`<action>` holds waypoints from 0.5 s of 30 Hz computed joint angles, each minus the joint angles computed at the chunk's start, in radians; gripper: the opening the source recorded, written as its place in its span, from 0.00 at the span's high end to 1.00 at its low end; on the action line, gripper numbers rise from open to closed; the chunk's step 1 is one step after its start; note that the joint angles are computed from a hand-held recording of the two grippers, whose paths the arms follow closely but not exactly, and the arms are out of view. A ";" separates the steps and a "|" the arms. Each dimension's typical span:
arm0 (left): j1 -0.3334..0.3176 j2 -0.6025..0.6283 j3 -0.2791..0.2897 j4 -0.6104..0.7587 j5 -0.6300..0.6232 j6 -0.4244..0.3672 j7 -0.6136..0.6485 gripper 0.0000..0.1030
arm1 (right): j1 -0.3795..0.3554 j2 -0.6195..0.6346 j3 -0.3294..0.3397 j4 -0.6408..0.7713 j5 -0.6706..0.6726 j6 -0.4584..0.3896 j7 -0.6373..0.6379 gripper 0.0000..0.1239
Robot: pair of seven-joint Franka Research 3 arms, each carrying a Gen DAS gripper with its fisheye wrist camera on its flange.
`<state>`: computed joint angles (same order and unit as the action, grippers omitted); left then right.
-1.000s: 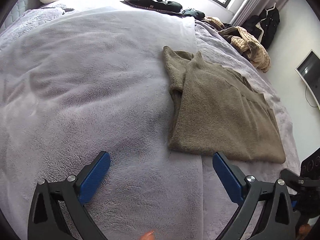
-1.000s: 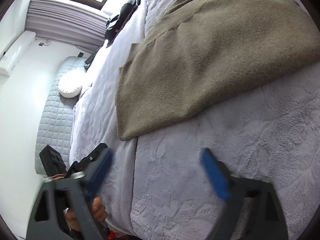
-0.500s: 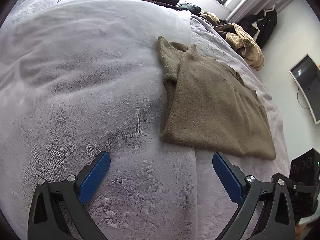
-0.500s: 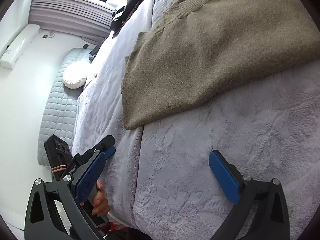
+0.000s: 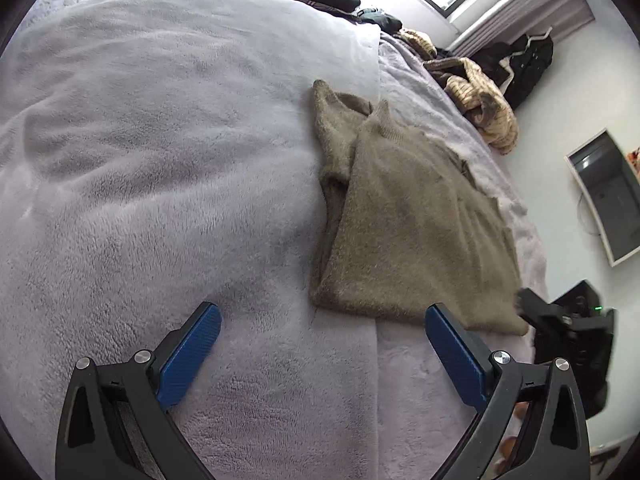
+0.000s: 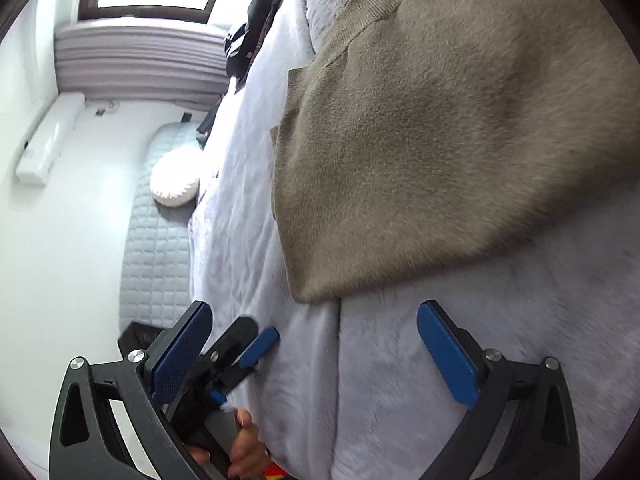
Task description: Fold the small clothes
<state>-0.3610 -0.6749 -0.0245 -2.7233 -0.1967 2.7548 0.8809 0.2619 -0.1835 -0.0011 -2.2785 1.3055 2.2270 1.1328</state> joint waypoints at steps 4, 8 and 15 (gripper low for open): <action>-0.034 0.010 0.051 -0.006 -0.040 0.050 0.033 0.01 | 0.008 0.060 0.002 0.029 0.117 0.004 -0.025 0.20; -0.127 0.036 0.142 -0.003 -0.124 0.125 0.121 0.01 | 0.000 0.113 0.014 0.061 0.209 0.006 -0.040 0.21; -0.555 0.053 0.540 0.053 -0.451 0.281 0.457 0.01 | -0.036 0.171 0.021 0.095 0.264 -0.062 -0.014 0.92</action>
